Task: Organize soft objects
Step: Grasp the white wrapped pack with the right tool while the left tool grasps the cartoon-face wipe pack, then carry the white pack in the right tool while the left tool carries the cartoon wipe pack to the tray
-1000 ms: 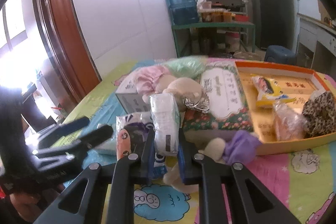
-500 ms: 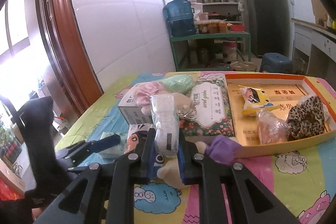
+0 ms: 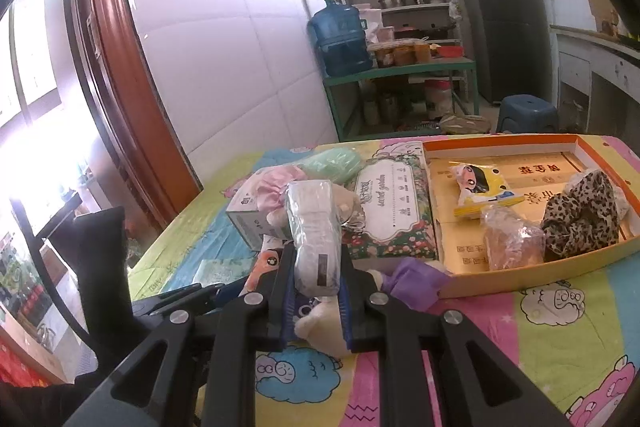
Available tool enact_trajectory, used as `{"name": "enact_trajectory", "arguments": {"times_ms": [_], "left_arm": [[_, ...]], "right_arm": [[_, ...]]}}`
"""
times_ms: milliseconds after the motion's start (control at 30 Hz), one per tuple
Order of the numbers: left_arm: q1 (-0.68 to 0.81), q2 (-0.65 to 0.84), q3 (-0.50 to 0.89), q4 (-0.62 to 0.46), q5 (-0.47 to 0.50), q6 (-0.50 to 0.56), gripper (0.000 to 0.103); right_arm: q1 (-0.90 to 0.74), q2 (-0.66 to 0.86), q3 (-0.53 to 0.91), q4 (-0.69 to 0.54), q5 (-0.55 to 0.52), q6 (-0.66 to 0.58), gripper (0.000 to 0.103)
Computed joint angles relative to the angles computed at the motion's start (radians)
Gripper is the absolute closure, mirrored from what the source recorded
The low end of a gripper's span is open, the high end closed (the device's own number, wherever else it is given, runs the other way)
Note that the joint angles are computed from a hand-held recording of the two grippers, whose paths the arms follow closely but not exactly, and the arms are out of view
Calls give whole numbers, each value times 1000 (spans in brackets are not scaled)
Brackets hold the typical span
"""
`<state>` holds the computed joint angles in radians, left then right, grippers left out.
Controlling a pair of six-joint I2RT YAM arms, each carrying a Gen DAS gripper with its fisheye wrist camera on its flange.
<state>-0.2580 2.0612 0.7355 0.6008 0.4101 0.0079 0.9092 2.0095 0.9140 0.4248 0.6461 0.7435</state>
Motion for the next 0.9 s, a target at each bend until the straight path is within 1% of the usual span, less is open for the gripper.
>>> {"name": "enact_trajectory", "arguments": {"times_ms": [200,467,600,800,900], "left_arm": [[22,-72,-71,46,20,18,86],[47,-230,-171,70,56,26,86],[51,-301,-195,59,69,25,86],[33,-389,-197,12,61,28,86],[10,-421,-181,-21,38,27,86]], "right_arm": [[9,-12,-6,5,12,-4,84],[28,-49,-17,-5,50,-16,84],[38,-72,-21,-15,73,-20,84],[53,-125,-45,-29,130,-35,84],[54,-156,-69,-32,150,-31,84]]}}
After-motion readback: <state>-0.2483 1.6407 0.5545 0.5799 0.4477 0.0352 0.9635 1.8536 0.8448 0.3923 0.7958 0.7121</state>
